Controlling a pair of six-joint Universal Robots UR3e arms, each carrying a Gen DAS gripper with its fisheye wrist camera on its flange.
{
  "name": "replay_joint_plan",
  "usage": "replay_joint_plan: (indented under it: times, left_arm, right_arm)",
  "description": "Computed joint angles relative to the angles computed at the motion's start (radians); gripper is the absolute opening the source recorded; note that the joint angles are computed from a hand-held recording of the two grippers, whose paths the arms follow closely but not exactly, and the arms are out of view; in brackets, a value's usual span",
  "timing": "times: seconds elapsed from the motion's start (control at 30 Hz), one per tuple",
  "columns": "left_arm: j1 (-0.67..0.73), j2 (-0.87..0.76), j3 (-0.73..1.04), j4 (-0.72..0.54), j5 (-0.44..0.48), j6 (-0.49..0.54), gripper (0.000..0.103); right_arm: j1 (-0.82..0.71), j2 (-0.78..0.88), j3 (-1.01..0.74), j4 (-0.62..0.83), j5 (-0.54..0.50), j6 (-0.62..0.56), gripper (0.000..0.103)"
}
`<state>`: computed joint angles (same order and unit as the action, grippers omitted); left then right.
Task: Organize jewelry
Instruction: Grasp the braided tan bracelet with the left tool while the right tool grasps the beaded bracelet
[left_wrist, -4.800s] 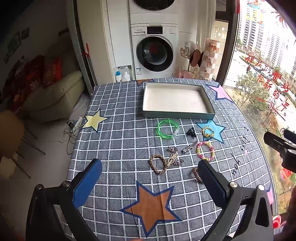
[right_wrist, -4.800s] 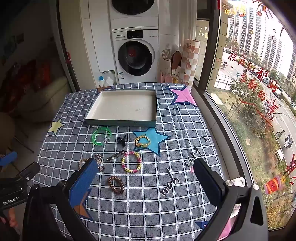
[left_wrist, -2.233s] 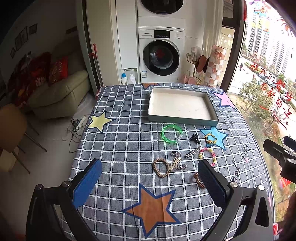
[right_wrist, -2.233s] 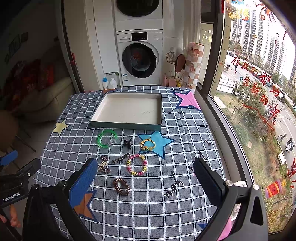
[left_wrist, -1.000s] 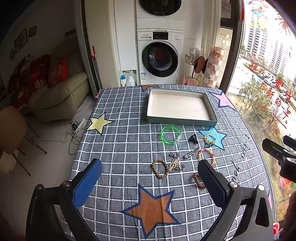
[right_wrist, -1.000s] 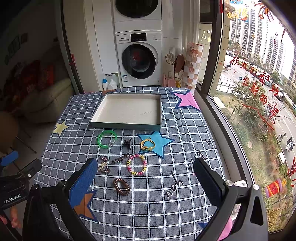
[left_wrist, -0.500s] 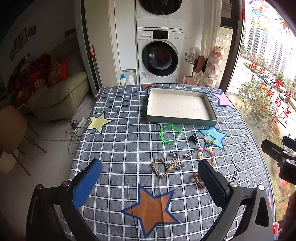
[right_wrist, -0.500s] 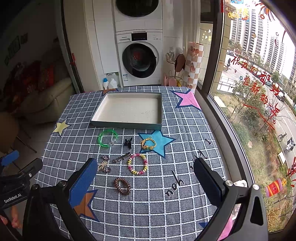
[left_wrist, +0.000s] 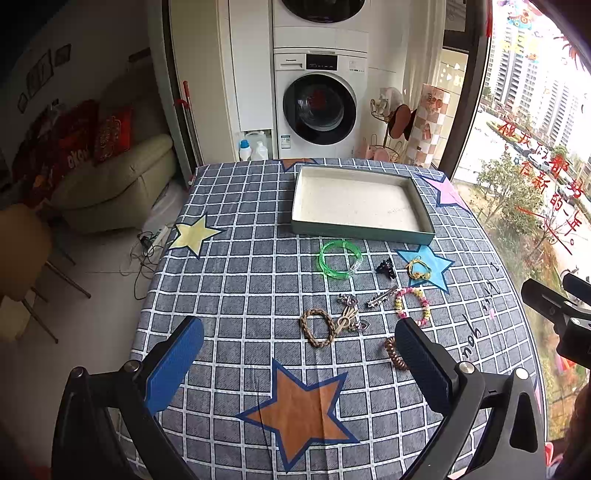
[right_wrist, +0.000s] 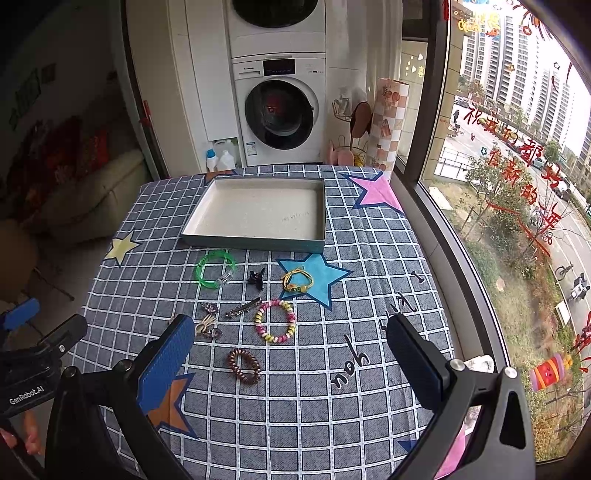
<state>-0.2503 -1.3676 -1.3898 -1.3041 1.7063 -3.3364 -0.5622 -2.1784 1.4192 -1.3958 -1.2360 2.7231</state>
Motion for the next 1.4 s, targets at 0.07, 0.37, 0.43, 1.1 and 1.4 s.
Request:
replay_joint_plan:
  times: [0.07,0.37,0.43,1.1,1.4]
  left_arm:
    - [0.017,0.004,-0.015,-0.007,-0.016,-0.004,0.103]
    - [0.086,-0.041,-0.079,-0.061,-0.078,-0.001,0.103]
    - [0.09,-0.07,-0.099,-0.057,-0.074,0.003,0.103]
    - [0.13,-0.398,-0.173,0.194,-0.088,-0.042,0.103]
    - [0.119,-0.436,-0.21,0.282,-0.073,-0.038,0.101]
  right_arm:
    - [0.002,0.009,0.004,0.006,-0.005,0.005,0.103]
    - [-0.022,0.072,0.075,0.106,-0.005,-0.014,0.103]
    - [-0.003,0.091,0.105,0.085,-0.029,0.0,0.103]
    - [0.214,0.477,0.273,-0.341,-0.214,0.127,0.103]
    - [0.288,0.609,0.291,-0.489,-0.262,0.15,0.097]
